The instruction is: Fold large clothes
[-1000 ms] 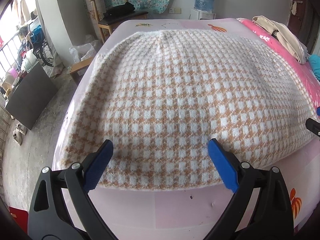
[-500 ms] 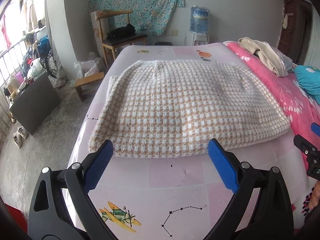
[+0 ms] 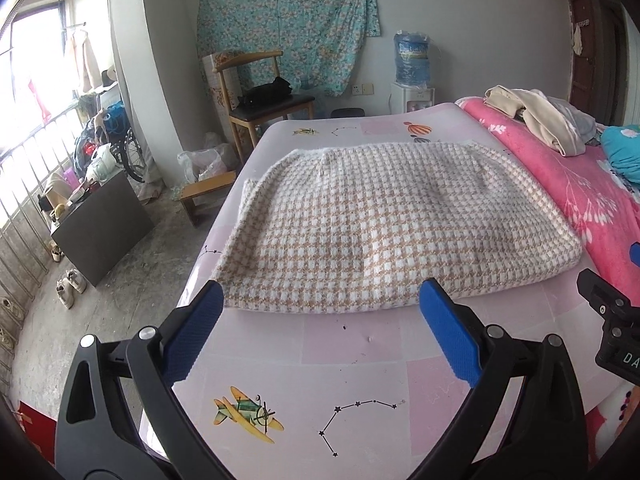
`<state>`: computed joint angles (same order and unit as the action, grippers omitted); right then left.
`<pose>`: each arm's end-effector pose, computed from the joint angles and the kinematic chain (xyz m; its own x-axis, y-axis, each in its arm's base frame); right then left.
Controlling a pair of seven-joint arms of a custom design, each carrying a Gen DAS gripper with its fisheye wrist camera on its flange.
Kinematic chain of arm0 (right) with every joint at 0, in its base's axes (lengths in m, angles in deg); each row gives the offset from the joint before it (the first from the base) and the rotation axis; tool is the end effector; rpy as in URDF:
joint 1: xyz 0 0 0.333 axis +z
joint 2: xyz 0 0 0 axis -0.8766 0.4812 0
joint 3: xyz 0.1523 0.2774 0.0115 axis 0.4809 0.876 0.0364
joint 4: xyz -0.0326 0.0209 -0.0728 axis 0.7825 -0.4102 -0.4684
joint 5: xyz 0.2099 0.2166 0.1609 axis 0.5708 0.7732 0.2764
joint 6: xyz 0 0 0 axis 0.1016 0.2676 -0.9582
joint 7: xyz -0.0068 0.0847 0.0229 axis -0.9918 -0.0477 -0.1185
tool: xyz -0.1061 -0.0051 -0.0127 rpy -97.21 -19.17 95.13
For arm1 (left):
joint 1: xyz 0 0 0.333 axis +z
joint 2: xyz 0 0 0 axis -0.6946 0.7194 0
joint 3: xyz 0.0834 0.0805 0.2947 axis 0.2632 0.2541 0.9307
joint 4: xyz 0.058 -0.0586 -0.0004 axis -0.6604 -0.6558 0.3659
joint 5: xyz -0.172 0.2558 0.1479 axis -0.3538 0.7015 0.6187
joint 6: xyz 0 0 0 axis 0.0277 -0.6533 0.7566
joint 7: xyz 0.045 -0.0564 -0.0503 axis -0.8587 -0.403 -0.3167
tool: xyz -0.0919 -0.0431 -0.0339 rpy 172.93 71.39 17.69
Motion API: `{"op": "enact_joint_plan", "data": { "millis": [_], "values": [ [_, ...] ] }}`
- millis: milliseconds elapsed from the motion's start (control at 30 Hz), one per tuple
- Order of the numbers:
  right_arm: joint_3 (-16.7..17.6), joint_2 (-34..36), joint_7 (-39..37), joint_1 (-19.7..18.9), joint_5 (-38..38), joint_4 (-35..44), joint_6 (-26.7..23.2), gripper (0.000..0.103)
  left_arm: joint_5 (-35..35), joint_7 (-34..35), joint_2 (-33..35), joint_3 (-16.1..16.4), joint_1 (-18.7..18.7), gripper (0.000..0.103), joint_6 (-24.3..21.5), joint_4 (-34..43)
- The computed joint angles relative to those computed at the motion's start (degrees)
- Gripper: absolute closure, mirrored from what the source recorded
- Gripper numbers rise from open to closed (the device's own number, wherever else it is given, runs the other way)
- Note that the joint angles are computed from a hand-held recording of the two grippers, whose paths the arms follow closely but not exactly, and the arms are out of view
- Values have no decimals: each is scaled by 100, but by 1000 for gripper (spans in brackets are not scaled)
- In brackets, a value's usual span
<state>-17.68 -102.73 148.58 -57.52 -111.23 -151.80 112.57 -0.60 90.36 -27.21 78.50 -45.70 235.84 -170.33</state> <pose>0.4309 0.1528 0.5212 -0.0318 -0.9976 0.0614 -0.6625 -0.0250 -0.7487 0.4979 -0.1406 0.5483 0.0829 -0.9878 -0.1319 -0.6617 0.0444 -0.7484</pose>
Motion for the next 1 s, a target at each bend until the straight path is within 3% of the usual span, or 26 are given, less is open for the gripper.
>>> {"op": "enact_joint_plan", "data": {
  "millis": [100,233,533,1000],
  "values": [
    [-3,12,20,22,-19,-29,67,6,-505,363,63,42,-70,8,-29,24],
    [-27,126,-140,124,171,26,11,6,-396,64,151,-11,-96,8,-245,112],
    [-195,391,-602,410,739,173,-214,6,-841,200,321,49,-263,8,-576,173],
    [-288,461,-827,465,950,181,-282,6,-1064,456,424,97,-376,8,-657,239]
  ]
}}
